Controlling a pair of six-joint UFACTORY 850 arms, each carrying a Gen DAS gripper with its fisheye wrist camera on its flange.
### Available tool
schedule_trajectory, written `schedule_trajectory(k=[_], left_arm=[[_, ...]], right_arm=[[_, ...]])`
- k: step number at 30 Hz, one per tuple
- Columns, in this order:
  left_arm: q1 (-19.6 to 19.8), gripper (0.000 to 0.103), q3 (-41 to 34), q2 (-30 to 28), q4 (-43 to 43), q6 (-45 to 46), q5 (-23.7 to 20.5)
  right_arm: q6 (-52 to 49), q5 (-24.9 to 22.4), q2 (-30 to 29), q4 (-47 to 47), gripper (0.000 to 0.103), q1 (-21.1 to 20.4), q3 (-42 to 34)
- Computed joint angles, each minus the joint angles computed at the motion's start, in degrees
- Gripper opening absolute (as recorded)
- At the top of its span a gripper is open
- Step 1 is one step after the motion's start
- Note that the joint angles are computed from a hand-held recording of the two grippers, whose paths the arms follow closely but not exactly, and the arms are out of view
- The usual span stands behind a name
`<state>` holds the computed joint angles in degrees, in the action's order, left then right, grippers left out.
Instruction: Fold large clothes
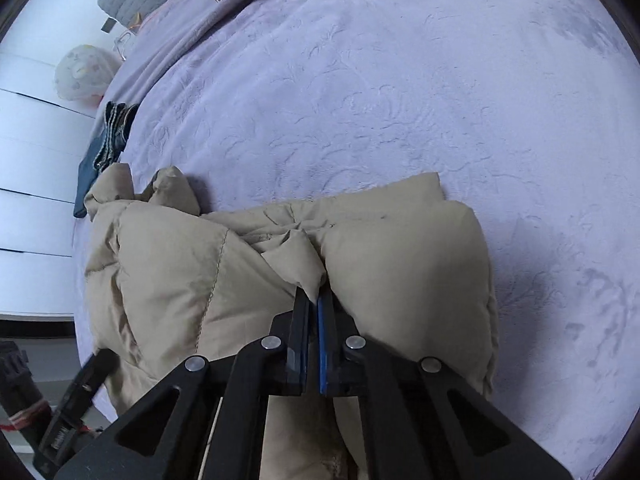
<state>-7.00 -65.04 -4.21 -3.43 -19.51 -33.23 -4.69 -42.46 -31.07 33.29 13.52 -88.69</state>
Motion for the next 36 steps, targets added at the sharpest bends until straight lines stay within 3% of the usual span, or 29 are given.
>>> schedule_trajectory(k=[6,8,12,16,24,29,36], left_arm=[[-0.7,0.090,-4.1,-5.7,-3.8,7.2,-2.8],[-1.8,0.099,-3.8,-6.7,-0.9,5.5,-2.4],[-1.1,0.100,-4.2,-7.2,-2.1,4.7,-4.4],[-1.9,0.100,-3.0,-4.3,3.8,0.8,-5.8],[-3.8,0.102,4.1,5.0,5.0,-2.0,-8.7],[-5.3,0.103,8.2,7.6,3.5,-3.1,-9.7],[-7.6,0.103,8.4,8.4,7.2,-6.6,-12.3]], right_arm=[[-3.5,2.2,0.4,-2.2,0.001,-0.6,1.9],[-3.0,1.4,-1.2,-2.3,0.001,-0.6,0.2],[-3.2,-1.4,-0.4,0.0,0.007,-1.3,0.0],[-6.0,-3.5,4.1,3.3,0.007,-1.7,2.7],[-15.4,-6.2,15.2,6.1,0.007,0.1,12.8],[-13.2,-6.7,17.1,3.3,0.007,1.7,18.3],[-9.0,-5.5,16.7,4.4,0.005,1.0,23.5]])
